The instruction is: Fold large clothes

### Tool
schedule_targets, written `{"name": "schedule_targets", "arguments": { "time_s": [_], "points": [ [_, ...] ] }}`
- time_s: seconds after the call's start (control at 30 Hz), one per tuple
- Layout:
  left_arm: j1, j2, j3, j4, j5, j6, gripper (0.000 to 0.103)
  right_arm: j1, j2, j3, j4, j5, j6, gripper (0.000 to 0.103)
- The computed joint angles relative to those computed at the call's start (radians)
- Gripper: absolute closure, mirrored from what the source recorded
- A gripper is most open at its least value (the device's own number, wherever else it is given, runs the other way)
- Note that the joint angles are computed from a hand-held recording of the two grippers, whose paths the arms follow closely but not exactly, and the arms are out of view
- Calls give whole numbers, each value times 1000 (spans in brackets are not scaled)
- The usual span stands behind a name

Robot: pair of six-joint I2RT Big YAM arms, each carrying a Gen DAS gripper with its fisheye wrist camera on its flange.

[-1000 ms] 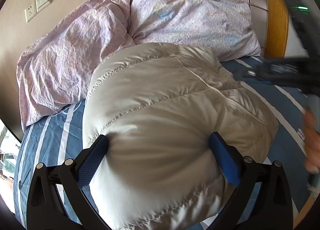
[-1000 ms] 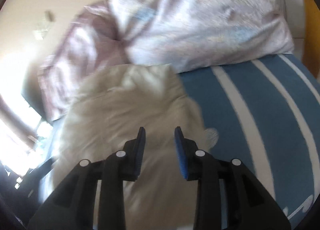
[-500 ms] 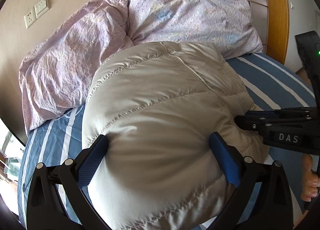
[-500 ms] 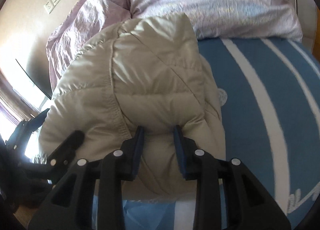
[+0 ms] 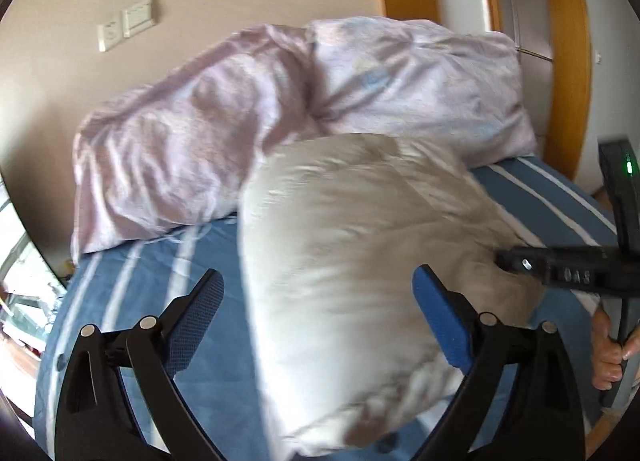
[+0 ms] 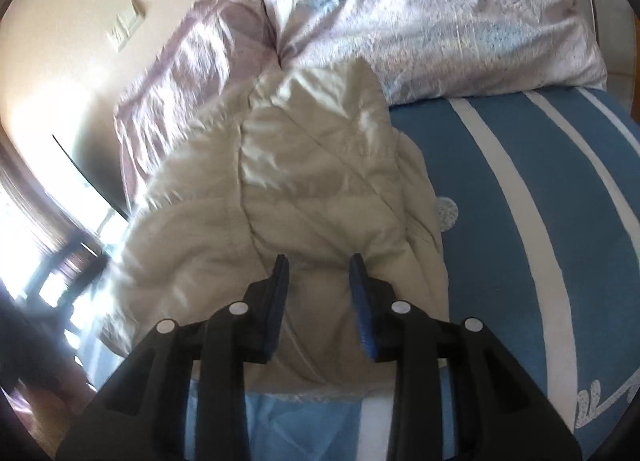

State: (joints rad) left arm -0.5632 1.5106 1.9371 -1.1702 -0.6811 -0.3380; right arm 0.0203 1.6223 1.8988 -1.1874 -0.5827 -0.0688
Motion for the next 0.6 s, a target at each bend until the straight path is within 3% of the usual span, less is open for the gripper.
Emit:
{"name": "schedule_targets", "arguments": {
  "time_s": [0.1,0.27,0.4,0.53,0.6],
  "points": [
    [43,17,10,-61,46,-50,6,-12,44,27,-39,-48,30,73],
    [45,-35,-37,4,116,-102,7,-25,63,40,-49,-70,32,77],
    [13,-99,-92,51,77,-103,1,-19,-14,-14,1,-14,25,65],
    [-18,-144,-132,75,34,-114,1,-19,-68,-60,35,-18,32,64],
    [-29,-164,-150,77,27,-132,1,-10,-70,-69,26,32,25,64]
  ]
}}
